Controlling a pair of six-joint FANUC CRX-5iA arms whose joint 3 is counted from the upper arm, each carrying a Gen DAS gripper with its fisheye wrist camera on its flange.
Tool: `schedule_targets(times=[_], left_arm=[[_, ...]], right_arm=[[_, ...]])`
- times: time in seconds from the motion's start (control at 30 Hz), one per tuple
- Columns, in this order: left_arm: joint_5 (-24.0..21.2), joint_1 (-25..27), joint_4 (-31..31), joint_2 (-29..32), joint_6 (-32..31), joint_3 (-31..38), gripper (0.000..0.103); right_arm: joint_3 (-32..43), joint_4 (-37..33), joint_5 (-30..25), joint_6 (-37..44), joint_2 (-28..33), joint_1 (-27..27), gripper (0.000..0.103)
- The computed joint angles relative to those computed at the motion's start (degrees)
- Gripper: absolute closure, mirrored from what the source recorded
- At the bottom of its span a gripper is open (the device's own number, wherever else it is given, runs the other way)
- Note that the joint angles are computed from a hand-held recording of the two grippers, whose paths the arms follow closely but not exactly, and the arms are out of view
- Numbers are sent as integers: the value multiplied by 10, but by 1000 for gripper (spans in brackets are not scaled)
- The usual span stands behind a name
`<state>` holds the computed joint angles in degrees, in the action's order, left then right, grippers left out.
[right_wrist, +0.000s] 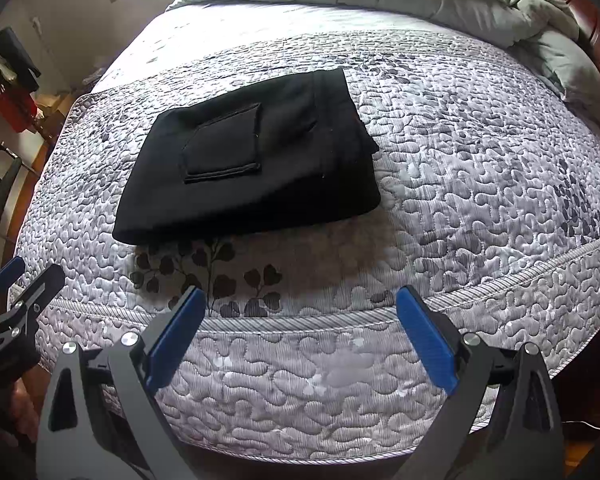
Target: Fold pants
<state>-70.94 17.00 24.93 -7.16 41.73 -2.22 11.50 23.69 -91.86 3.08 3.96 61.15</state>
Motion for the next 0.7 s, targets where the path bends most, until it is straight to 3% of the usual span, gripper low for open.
schedule_targets(times=[0.7], left_arm=[[-4, 2, -4, 4, -3, 2, 4]], right_arm=[[-10, -8, 5, -11, -4, 0, 7]])
